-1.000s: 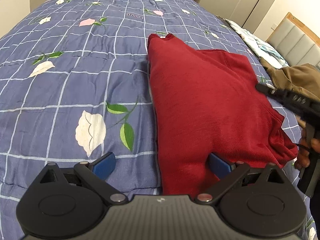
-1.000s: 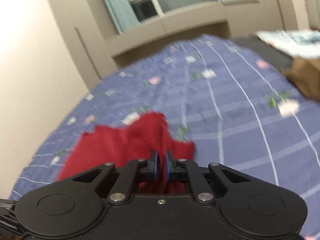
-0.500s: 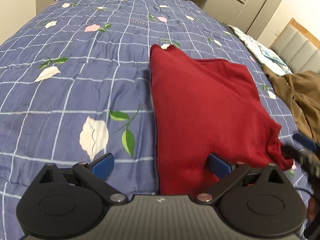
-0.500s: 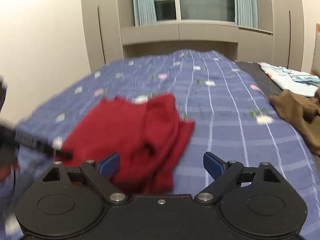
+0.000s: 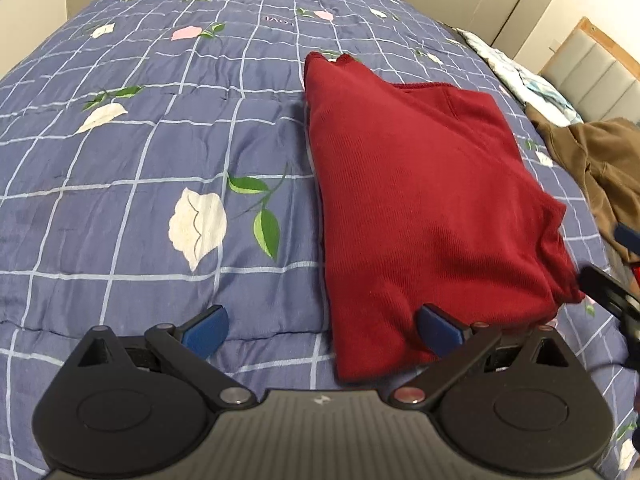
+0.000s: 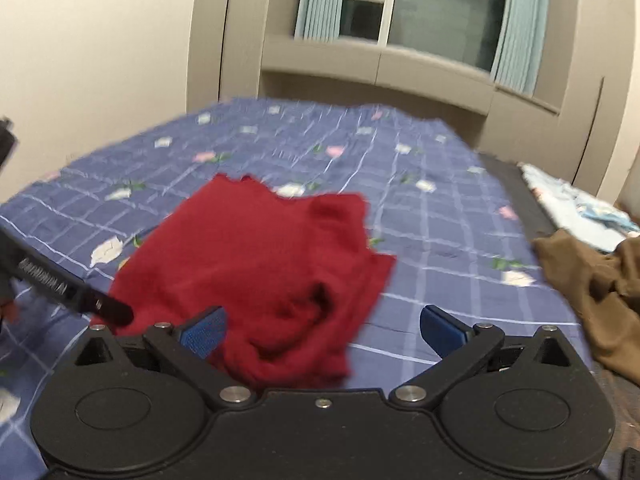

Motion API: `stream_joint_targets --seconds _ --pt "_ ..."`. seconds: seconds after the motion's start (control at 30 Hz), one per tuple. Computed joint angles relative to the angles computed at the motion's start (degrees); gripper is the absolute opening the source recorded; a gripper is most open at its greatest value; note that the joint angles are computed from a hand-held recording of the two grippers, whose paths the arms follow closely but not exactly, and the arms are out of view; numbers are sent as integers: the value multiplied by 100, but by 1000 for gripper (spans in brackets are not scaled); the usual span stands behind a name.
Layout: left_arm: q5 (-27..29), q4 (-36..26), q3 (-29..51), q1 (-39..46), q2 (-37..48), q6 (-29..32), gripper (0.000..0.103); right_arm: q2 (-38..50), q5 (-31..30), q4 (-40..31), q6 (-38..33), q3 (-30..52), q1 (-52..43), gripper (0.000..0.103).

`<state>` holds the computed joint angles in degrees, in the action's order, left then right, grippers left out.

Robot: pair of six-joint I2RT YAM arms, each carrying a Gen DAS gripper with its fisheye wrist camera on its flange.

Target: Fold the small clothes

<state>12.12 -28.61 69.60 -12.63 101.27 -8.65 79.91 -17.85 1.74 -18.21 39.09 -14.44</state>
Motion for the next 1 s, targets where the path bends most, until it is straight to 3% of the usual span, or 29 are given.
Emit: stream_joint_targets --seconds 0.17,0.43,0.57,0.67,0.73,0.8,1.0 --pt "39 24 -60 81 7 198 103 326 1159 262 352 -57 322 102" --pt "91 -24 -77 116 -36 432 102 284 -378 130 688 -264 -982 102" --pt "196 66 127 255 -124 263 102 101 -679 724 644 -352 -908 102" --pt "-14 430 581 247 163 -117 102 493 164 1213 566 4 -265 102" --pt "-488 487 1185 119 642 -579 102 1077 961 1631 550 401 251 102" --pt "-836 508 1789 17 1186 -845 102 1695 1271 2068 634 783 509 103" --pt "-1132 115 3269 -140 2532 -822 103 3219 2088 1847 809 2146 673 102"
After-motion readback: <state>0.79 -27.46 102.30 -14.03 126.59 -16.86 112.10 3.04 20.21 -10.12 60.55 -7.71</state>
